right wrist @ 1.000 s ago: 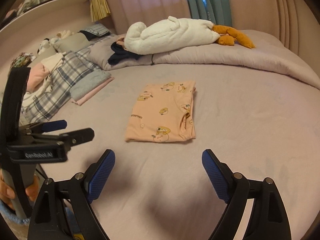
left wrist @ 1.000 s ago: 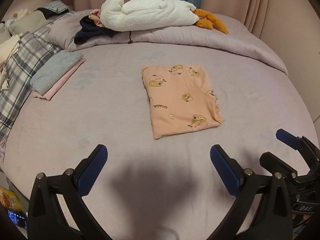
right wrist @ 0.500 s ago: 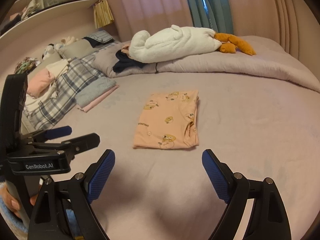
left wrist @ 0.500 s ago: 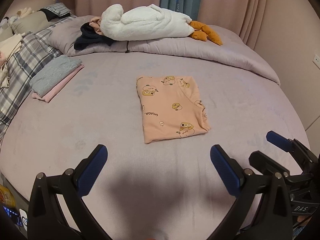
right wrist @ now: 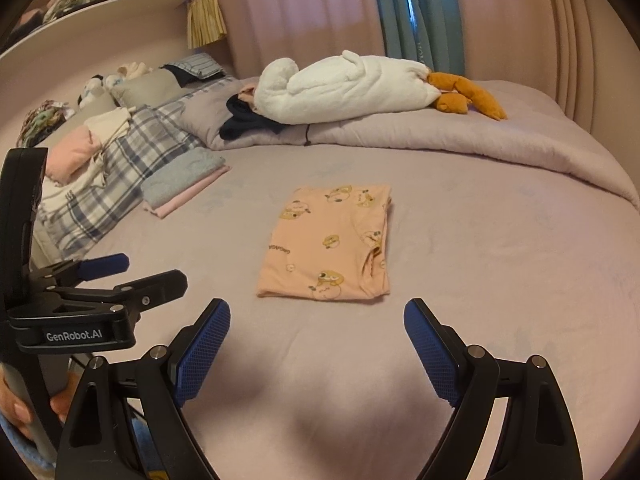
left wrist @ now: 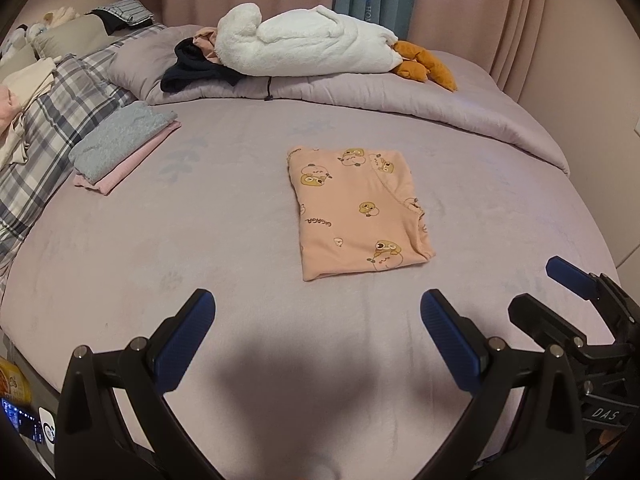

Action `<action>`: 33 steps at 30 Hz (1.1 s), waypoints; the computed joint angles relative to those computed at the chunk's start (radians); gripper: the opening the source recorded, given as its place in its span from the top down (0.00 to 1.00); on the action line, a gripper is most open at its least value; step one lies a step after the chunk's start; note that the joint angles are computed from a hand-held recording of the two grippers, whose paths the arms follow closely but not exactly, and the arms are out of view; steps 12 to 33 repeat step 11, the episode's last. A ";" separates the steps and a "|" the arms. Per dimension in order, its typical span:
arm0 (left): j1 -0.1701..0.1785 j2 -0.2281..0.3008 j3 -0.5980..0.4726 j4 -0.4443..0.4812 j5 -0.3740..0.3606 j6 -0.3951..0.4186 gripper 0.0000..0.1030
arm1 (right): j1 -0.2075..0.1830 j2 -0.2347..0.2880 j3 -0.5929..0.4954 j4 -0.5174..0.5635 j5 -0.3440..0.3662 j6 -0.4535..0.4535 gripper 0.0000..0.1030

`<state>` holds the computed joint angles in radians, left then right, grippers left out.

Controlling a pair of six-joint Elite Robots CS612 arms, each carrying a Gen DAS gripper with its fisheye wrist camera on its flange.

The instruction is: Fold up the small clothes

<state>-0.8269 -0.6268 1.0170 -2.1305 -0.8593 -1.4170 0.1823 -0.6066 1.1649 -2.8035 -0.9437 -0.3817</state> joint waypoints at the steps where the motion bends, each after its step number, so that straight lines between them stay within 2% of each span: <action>1: 0.000 -0.001 0.003 -0.002 0.000 -0.001 0.00 | 0.001 0.000 0.000 0.001 -0.002 -0.002 0.14; 11: 0.002 -0.001 0.005 0.019 0.001 -0.029 0.00 | 0.008 0.001 -0.008 0.013 -0.003 -0.010 0.14; 33: 0.002 -0.001 0.005 0.019 0.001 -0.029 0.00 | 0.008 0.001 -0.008 0.013 -0.003 -0.010 0.14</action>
